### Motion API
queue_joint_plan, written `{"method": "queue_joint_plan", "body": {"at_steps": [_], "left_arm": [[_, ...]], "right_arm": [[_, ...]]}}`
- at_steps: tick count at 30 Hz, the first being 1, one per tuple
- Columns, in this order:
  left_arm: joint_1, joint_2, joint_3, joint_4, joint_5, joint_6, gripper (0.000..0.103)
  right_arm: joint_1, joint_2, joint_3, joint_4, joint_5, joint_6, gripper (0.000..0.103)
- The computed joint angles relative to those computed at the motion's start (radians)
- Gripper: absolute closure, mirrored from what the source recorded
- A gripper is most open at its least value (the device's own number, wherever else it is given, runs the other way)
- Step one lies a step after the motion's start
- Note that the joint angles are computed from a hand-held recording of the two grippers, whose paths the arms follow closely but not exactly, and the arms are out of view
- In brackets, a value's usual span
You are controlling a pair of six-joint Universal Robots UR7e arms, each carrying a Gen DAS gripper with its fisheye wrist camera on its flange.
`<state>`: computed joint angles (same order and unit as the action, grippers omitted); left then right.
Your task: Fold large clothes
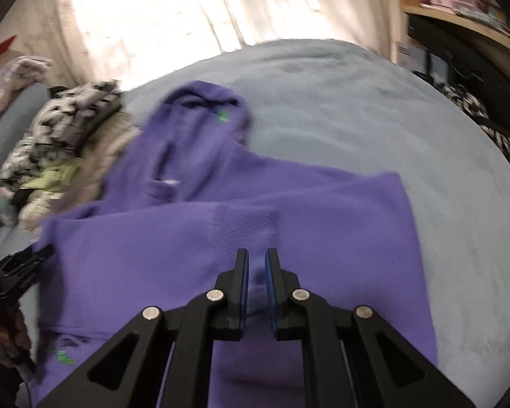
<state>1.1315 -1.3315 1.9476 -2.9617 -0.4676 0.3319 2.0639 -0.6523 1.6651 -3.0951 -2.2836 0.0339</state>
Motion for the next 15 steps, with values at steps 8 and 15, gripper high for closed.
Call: {"method": "queue_joint_plan", "body": {"at_steps": [8,15], "left_arm": [[-0.067,-0.049,0.047,0.166,-0.124,-0.215,0.043],[-0.006,0.028,0.087,0.093,-0.117,-0.178,0.033]], "right_arm": [[0.035,0.111,-0.137,0.117,0.143,0.006,0.093],[-0.001,0.149,-0.143,0.156,0.030,-0.006,0.098]]}}
